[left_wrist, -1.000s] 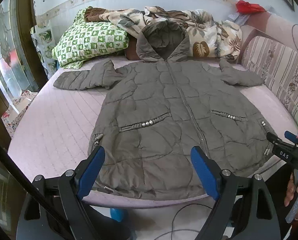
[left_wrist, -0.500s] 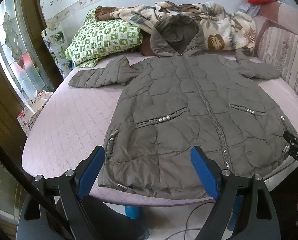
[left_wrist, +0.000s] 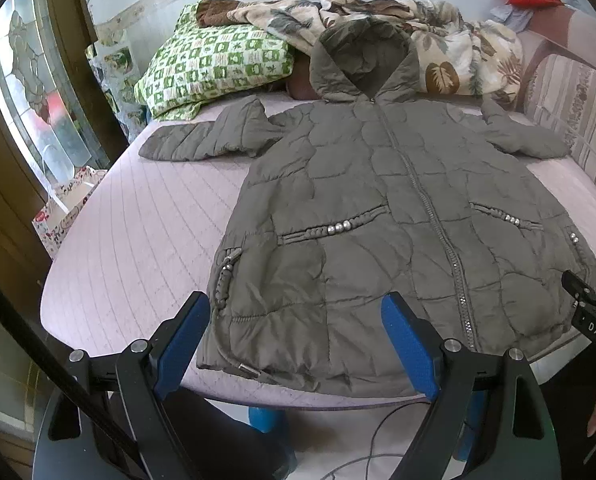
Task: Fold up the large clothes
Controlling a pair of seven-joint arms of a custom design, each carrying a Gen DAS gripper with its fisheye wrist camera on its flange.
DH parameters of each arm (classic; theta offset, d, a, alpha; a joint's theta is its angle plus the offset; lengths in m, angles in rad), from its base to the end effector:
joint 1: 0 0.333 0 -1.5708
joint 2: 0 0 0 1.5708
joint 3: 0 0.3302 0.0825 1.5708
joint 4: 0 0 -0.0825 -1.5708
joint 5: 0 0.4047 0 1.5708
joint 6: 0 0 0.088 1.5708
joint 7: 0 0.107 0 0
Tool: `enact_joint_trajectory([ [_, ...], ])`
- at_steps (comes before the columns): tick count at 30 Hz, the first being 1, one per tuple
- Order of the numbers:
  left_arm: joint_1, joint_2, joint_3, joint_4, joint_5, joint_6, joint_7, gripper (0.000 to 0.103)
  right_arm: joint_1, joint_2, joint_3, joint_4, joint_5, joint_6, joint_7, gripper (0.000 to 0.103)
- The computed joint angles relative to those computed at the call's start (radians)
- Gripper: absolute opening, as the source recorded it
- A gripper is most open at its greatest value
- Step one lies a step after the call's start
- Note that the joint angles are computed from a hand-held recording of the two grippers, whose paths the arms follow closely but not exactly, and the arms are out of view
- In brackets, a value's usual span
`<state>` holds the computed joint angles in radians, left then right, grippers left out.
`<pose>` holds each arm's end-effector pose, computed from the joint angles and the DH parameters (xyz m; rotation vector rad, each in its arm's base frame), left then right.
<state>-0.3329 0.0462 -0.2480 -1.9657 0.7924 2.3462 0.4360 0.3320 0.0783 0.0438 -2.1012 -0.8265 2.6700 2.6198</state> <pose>0.5241 -0.3291 0.4934 -1.8301 1.6865 -0.4712 0.5593 0.2438 0.4313 -1.8363 1.8688 -0.7755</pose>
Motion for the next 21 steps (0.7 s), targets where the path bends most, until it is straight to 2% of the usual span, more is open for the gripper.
enact_joint_trajectory([
  [7,0.016,0.001,0.009,-0.015,-0.06,0.039,0.024,0.086,0.011,0.02,0.003,0.018,0.023,-0.005,-0.031,0.083],
  [21,0.025,0.03,0.023,-0.008,-0.098,0.039,0.04,0.086,0.04,0.064,-0.006,0.056,0.071,-0.005,-0.094,0.083],
])
